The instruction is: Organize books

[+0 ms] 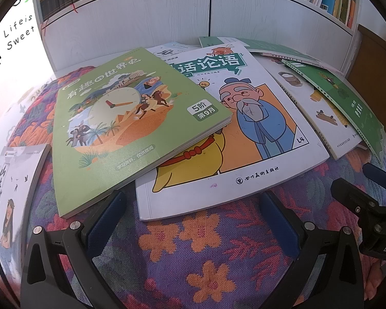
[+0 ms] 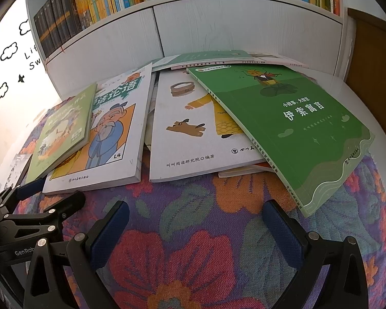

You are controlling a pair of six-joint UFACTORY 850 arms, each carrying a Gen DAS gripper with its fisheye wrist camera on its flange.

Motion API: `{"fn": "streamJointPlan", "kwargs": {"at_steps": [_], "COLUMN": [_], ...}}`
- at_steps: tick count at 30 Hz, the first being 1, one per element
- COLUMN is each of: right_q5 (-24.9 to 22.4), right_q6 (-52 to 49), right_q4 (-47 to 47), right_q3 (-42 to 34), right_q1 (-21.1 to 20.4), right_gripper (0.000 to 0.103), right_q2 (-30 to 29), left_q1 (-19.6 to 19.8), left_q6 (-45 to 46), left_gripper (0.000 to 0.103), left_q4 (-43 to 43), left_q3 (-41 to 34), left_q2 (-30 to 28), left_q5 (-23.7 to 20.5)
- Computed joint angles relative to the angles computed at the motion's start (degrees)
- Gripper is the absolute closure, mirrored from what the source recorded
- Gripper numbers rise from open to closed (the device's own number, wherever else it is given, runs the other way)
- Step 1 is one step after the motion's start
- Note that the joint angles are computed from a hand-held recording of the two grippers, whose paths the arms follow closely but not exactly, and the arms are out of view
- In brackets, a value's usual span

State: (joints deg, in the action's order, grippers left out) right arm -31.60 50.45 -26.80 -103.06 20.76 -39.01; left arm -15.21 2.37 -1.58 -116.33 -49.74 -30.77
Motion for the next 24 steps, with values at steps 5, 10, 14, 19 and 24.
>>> {"fn": "streamJointPlan", "kwargs": {"at_steps": [5,10,14,19,24], "right_q5": [-0.12,-1.04,-2.08,2.72,5.65], "right_q6": [-0.18,-0.46,-0.70,-2.16,-17.99], "right_q4": [0.08,-0.17,-0.50,2.46,22.32], "right_q3": [-0.14,-0.84,-1.70,1.54,0.49], "right_q1": [0.02,0.17,0.33,-0.36,-2.56], "right_gripper": [0.000,0.000,0.000,0.005,0.025], "right_q2": [-0.06,-0.50,-1.05,1.33,2.09], "left_q1": [0.00,-0.09,-0.08,1.60,3.75], "left_q6": [0.02,-0.32,0.17,5.73,4.05], "left_gripper": [0.000,0.000,0.000,0.002,0.002], "left_q4": [-0.06,0.43,0.15,-5.38,-4.71], "left_q3": [-0.17,0.34,-0.73,-7.27,-9.20], "left_q2": [-0.10,0.18,-0.38,-2.90,-2.52], "left_q5": [-0.07,0.16,-0.84,-9.39,-8.29]}}
